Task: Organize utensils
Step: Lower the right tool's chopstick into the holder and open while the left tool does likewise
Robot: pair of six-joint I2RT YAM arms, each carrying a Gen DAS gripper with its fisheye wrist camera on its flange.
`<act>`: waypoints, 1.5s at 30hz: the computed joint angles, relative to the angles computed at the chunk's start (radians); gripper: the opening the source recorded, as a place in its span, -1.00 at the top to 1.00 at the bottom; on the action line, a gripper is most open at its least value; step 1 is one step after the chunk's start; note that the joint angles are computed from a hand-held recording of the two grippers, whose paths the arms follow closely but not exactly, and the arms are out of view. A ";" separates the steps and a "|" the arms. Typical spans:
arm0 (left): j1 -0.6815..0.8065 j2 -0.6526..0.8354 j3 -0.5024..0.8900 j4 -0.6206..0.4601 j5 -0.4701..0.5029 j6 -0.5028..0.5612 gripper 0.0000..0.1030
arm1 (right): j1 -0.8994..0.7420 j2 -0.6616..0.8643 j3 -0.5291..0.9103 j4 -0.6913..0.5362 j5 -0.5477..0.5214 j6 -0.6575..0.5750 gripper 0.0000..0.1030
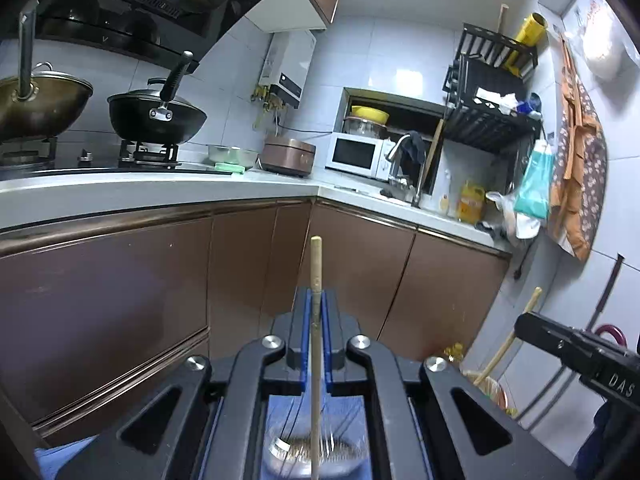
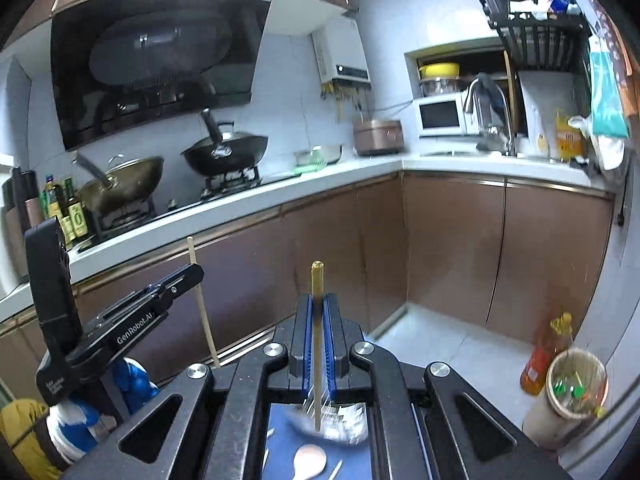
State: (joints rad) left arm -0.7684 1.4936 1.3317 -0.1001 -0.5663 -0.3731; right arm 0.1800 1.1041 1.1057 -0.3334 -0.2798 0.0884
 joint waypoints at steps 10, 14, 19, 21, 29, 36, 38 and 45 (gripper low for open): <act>0.068 0.260 0.087 0.131 0.001 -0.007 0.91 | 0.023 0.201 -0.103 0.310 0.065 0.023 0.89; 0.081 0.310 0.053 0.173 0.023 -0.025 0.91 | 0.047 0.267 -0.162 0.394 0.103 0.012 0.89; 0.077 0.373 0.031 0.208 0.013 -0.018 0.91 | 0.064 0.340 -0.223 0.460 0.122 0.000 0.88; 0.078 0.386 0.016 0.213 0.018 -0.030 0.88 | 0.059 0.356 -0.239 0.470 0.115 0.002 0.88; 0.063 0.340 -0.047 0.220 0.002 -0.048 0.85 | 0.018 0.237 -0.312 0.452 0.091 0.017 0.21; 0.000 0.160 -0.196 0.290 -0.095 -0.016 0.83 | -0.033 -0.024 -0.381 0.338 0.071 0.039 -0.29; -0.026 0.085 -0.229 0.272 -0.125 0.000 0.82 | -0.043 -0.126 -0.405 0.282 0.067 0.037 -0.49; -0.165 -0.136 -0.253 0.117 -0.315 0.071 0.72 | -0.056 -0.440 -0.404 0.029 0.087 0.030 -0.85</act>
